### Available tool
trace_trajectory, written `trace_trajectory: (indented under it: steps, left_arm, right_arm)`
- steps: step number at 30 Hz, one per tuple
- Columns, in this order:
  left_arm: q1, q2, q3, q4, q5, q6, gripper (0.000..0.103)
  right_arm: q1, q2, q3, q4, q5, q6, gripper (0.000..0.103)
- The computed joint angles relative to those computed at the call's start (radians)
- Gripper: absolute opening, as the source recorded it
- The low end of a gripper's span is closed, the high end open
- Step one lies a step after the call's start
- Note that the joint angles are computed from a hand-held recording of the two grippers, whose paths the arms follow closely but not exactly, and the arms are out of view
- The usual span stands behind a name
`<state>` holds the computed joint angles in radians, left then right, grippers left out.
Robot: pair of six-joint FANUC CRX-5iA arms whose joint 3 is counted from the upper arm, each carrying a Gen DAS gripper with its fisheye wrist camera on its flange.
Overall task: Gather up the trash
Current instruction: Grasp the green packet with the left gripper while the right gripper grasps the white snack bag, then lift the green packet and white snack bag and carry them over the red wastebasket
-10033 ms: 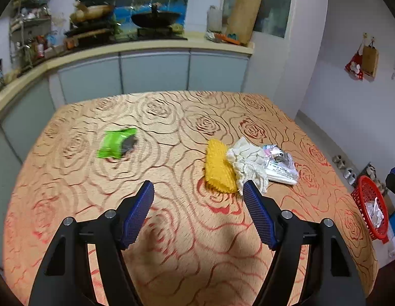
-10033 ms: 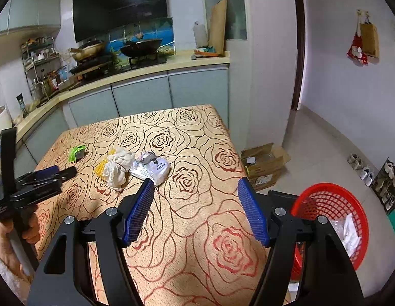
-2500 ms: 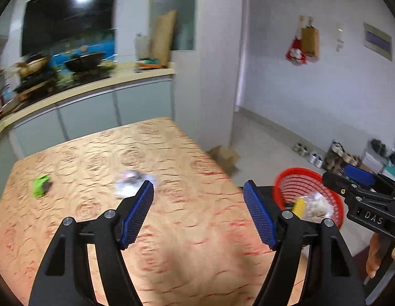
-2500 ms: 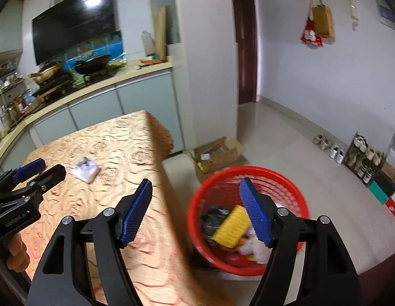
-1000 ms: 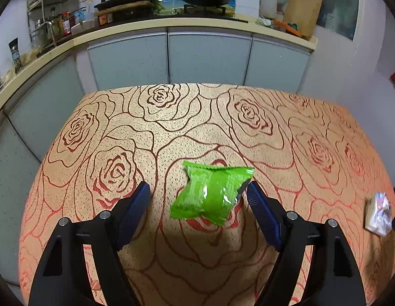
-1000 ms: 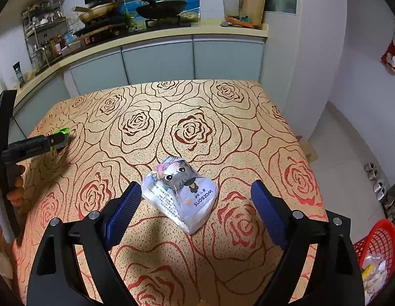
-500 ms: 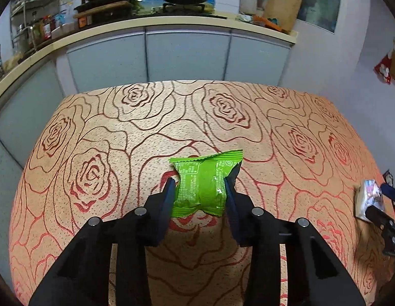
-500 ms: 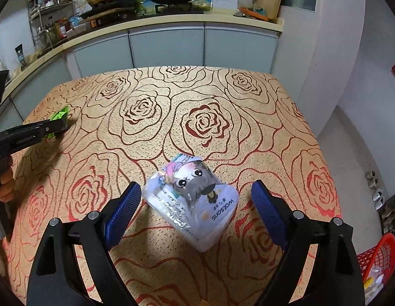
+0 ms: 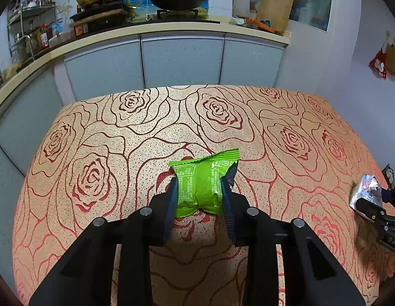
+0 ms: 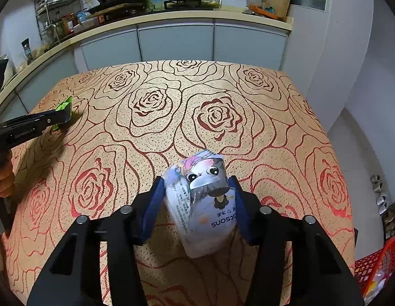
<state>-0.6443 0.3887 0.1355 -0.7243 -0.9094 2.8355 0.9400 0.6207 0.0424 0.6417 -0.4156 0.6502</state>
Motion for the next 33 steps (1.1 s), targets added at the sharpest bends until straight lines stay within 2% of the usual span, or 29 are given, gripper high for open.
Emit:
trace_trajectory:
  steps: [10,18,22,29,33]
  left_arm:
    - [-0.049,0.003,0.034,-0.042,-0.088,0.020,0.031]
    - [-0.145,-0.038,0.048,-0.116,-0.218,0.094,0.031]
    - [-0.205,-0.063,0.053,-0.164,-0.285,0.141,0.031]
    - [-0.339,-0.069,0.126,-0.266,-0.473,0.181,0.031]
    - [-0.404,-0.063,0.168,-0.310,-0.553,0.184,0.031]
  right_arm:
    - [0.006,-0.038,-0.058,0.044,0.038,-0.064,0.030]
    - [-0.003,-0.120,-0.178,0.239,0.111,-0.264,0.027]
    - [-0.020,-0.185,-0.264,0.450,0.162,-0.452,0.027]
    - [-0.099,-0.321,-0.391,1.002,0.233,-0.918,0.027]
    - [-0.126,-0.382,-0.431,1.188,0.249,-1.076,0.027]
